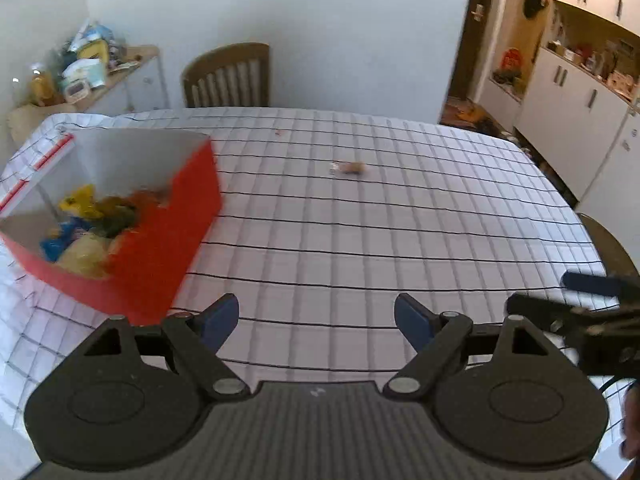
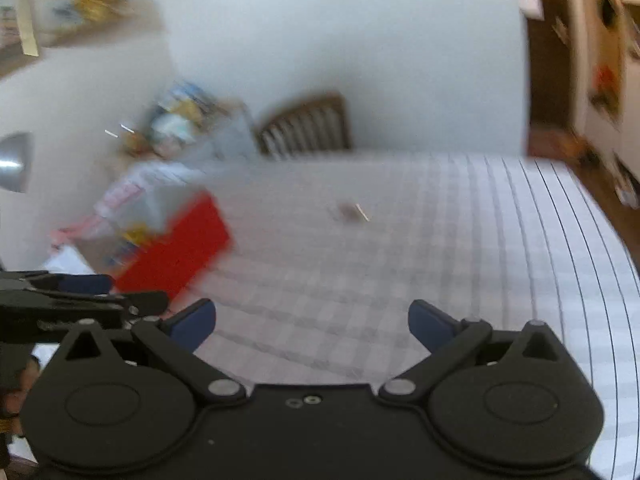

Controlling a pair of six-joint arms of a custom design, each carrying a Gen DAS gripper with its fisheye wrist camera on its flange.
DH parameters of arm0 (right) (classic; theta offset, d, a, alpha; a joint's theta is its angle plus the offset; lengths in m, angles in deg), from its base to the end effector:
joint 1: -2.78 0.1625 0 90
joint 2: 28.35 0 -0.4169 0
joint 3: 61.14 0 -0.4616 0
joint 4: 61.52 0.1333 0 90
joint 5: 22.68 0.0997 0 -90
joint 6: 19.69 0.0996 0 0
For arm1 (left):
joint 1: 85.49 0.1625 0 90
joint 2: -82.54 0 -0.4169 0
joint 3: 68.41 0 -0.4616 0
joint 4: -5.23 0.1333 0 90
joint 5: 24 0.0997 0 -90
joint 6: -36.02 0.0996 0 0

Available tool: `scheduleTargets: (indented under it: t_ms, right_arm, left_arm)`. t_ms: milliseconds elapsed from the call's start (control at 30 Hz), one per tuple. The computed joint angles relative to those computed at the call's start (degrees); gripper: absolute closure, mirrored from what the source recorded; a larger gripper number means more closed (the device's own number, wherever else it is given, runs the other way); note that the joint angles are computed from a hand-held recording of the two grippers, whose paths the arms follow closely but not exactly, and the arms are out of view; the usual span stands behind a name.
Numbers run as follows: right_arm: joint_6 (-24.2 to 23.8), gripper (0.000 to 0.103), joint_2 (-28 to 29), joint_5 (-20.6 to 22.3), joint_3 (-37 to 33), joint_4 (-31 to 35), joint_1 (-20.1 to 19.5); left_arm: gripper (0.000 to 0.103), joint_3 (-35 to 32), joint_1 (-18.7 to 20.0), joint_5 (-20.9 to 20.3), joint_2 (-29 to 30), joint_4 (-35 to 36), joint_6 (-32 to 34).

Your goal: Organize snacks

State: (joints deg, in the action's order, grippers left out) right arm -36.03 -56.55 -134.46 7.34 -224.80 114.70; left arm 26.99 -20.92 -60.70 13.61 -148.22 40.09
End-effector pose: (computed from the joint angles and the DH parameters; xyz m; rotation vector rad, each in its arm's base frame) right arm 0.4080 -0.7559 0.0378 0.7337 -2.5812 0.8177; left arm -0.0989 -0.7043 0.3582 0.2012 2.2007 -0.9189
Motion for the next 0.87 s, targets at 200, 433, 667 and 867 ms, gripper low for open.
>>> scheduleTargets:
  t_ms: [200, 433, 667, 867]
  right_arm:
    - [0.02, 0.0, -1.31, 0.29, 1.62, -1.68, -1.37]
    - [-1.22, 0.0, -0.62, 2.03, -0.44, -1.62, -1.25]
    - [-1.0, 0.0, 1.56, 3.53, -4.38, 0.32, -1.08]
    - [-1.36, 0.0, 3.24, 3.02, -6.37, 1.38, -1.15]
  left_arm:
    - [0.018, -0.54, -0.38, -1.87, 2.05, -9.04, 7.67]
    - [0.018, -1.87, -1.03, -2.32, 2.95, -11.26, 11.05]
    - [0.018, -2.94, -1.01, 0.51, 3.7, -10.32, 10.74]
    - [0.018, -4.82, -0.1, 4.71, 5.89, -11.25, 9.62]
